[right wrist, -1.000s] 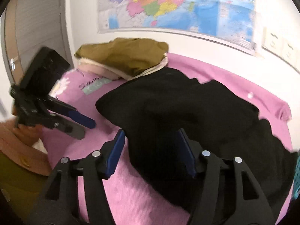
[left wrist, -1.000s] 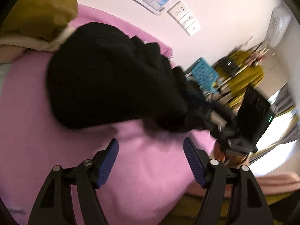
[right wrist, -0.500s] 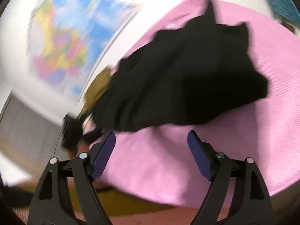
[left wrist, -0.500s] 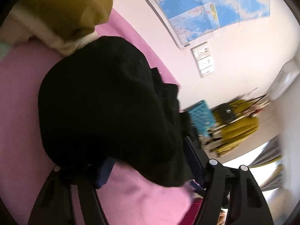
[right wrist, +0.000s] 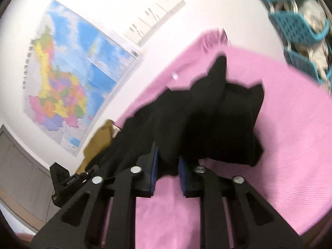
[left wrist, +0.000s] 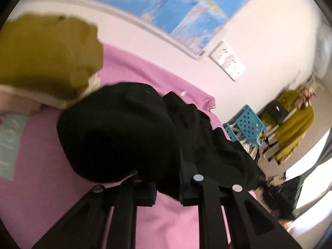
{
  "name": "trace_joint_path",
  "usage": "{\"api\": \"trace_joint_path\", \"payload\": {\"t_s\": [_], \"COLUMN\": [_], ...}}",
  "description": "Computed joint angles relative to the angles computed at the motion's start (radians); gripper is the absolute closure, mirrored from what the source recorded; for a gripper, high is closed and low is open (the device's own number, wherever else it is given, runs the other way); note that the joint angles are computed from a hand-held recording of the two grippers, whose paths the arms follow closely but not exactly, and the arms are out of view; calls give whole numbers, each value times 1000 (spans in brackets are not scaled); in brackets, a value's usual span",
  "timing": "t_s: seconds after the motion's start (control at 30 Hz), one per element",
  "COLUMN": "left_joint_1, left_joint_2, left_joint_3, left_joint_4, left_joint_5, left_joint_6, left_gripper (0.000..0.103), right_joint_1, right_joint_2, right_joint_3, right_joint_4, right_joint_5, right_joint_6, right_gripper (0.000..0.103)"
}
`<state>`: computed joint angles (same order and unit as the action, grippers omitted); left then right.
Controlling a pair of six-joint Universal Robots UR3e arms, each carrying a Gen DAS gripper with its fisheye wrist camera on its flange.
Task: Fold large clothes
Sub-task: 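Grasp the folded black shirt bundle with both grippers from its sides, then lift the black shirt bundle with both grippers and carry it over the olive stack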
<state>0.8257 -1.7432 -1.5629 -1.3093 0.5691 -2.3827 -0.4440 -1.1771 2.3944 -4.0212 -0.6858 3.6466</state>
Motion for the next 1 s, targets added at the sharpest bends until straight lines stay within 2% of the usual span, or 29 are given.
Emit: {"api": "trace_joint_path", "payload": {"t_s": [0.07,0.1,0.17,0.2,0.23,0.27,0.3,0.33,0.37,0.43,0.5,0.57,0.6,0.67,0.8,0.9,1.0], "left_joint_1": [26,29,9,5,17,28,37,43,44,29,7,-24,-32,-74,-152,-177,-202], "left_joint_2": [32,27,-9,-32,-51,-64,-79,-84,-88,-94,-110,-120,-120,-125,-115,-78,-91], "left_joint_3": [-13,-12,-28,-31,-20,-9,8,12,16,4,5,-4,-13,-13,-46,-108,-90], "left_joint_4": [-104,-136,-110,-99,-128,-161,-185,-190,-195,-127,-67,13,51,139,365,511,540], "left_joint_5": [21,48,142,154,139,118,101,91,79,80,87,103,106,137,243,286,326], "left_joint_6": [103,137,153,142,155,173,179,179,181,143,94,23,0,-75,-212,-215,-230], "left_gripper": [89,88,81,80,75,68,66,65,61,52,42,32,29,23,25,27,27], "right_joint_1": [-66,-79,-47,-32,-33,-44,-45,-35,-22,20,82,173,206,257,277,306,326], "right_joint_2": [-60,-82,-83,-69,-37,1,47,60,62,81,96,109,118,151,266,255,244], "right_joint_3": [90,109,97,78,59,59,52,43,39,-6,-71,-153,-190,-250,-346,-377,-408], "right_joint_4": [9,114,271,339,364,348,307,287,270,236,235,257,273,264,106,182,250], "right_joint_5": [65,86,31,19,42,81,108,104,88,56,-21,-157,-187,-249,-272,-322,-348], "right_joint_6": [-58,-123,-215,-233,-234,-230,-204,-194,-190,-157,-127,-100,-97,-72,73,46,12], "right_gripper": [98,98,93,85,66,57,42,40,38,26,23,20,14,13,16,17,17]}}
